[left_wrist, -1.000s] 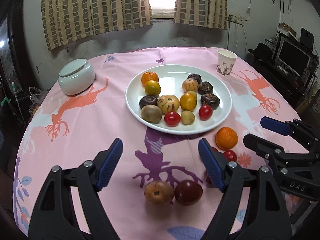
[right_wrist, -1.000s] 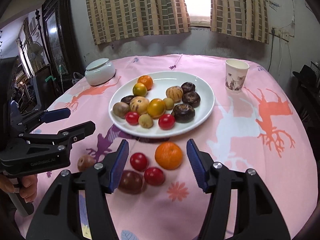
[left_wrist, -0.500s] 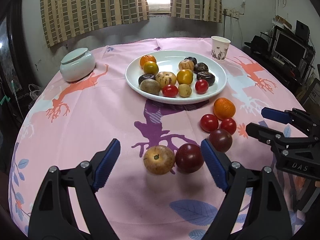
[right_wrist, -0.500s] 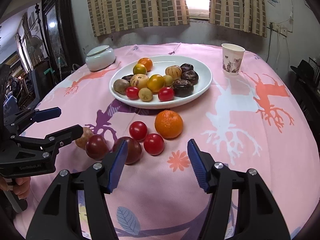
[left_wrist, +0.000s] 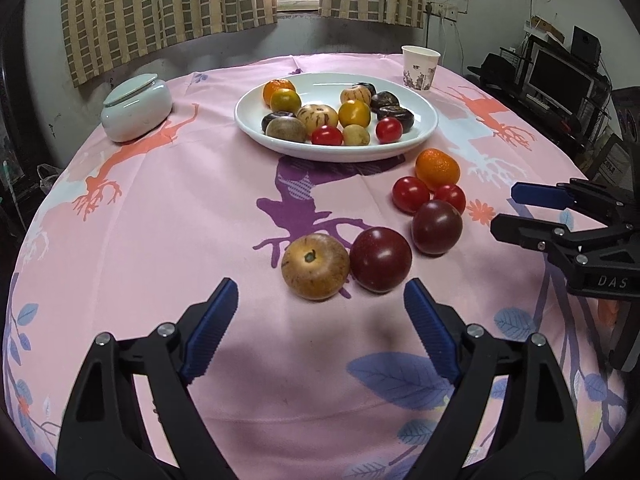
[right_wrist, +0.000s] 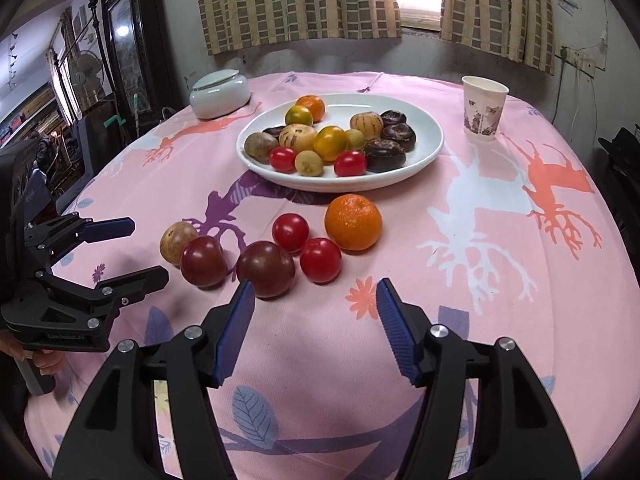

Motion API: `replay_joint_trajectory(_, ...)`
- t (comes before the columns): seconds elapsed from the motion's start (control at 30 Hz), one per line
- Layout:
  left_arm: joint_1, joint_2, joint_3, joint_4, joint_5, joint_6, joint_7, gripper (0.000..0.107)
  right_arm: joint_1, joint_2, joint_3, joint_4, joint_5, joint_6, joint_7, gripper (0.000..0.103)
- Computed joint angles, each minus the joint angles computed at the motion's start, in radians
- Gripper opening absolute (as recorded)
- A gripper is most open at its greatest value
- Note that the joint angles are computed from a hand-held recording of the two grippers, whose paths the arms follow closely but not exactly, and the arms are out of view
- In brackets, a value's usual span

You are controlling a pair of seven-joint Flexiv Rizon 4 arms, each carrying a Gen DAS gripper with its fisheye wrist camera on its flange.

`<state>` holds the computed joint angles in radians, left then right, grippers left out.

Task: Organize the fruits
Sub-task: 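Move both grippers back toward the remaining fruits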

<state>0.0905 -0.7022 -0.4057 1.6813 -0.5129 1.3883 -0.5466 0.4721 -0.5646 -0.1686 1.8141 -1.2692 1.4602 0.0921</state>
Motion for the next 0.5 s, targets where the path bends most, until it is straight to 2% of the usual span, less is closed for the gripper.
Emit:
replay_joint_trajectory(0.13, 0.002, -0.004, 0.001, 0.002, 0.014, -0.007, 0.023, 0.087, -0.003, -0.009, 0.017, -0.003, 0.048, -0.01, -0.051, 0.063)
replay_joint_trajectory(0.5, -0.093, -0.049, 0.146, -0.075, 0.094, -0.053, -0.078, 0.087, 0.034, -0.016, -0.01, 0.006, 0.143, -0.004, -0.123, 0.063)
